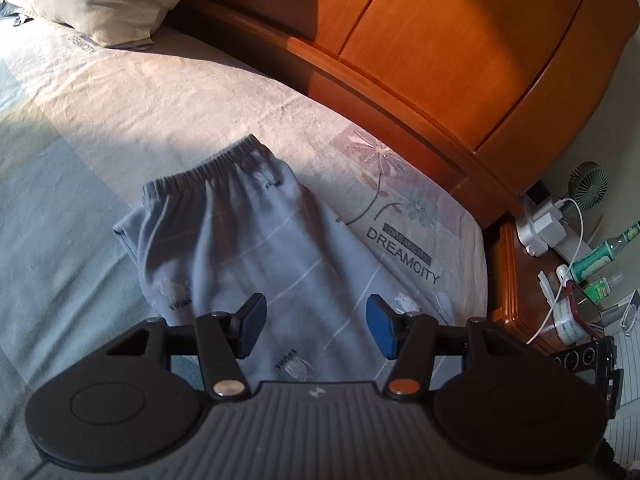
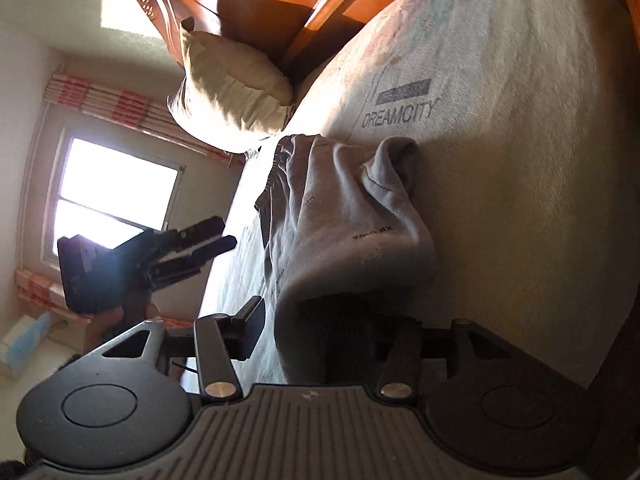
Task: Fold clothes
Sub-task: 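Open both tools and release the folded grey pants onto the bed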
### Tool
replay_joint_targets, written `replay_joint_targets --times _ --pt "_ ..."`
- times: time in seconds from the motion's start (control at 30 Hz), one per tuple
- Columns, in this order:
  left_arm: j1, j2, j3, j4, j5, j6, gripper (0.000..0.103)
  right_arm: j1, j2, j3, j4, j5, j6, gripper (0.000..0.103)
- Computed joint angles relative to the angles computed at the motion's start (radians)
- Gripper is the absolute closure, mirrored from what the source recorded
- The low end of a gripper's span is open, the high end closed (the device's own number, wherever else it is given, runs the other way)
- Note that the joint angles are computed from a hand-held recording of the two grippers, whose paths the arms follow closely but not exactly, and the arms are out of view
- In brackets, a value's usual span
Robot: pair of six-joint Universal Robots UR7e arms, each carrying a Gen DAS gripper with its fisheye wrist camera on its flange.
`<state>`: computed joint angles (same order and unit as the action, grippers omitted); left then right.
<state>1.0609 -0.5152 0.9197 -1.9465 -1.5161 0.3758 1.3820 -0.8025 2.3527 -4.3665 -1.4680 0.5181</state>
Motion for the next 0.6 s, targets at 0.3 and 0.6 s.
replay_joint_targets --times 0.3,0.6 --pt "0.026 -0.087 0.26 -0.153 -0.015 0.086 0.045 -0.068 0.132 -0.071 -0.292 0.04 0.32 0.042" --pt "0.014 -0.106 0.331 -0.229 -0.01 0.164 0.025 0.037 0.06 -0.12 -0.176 -0.258 0.05 0.081"
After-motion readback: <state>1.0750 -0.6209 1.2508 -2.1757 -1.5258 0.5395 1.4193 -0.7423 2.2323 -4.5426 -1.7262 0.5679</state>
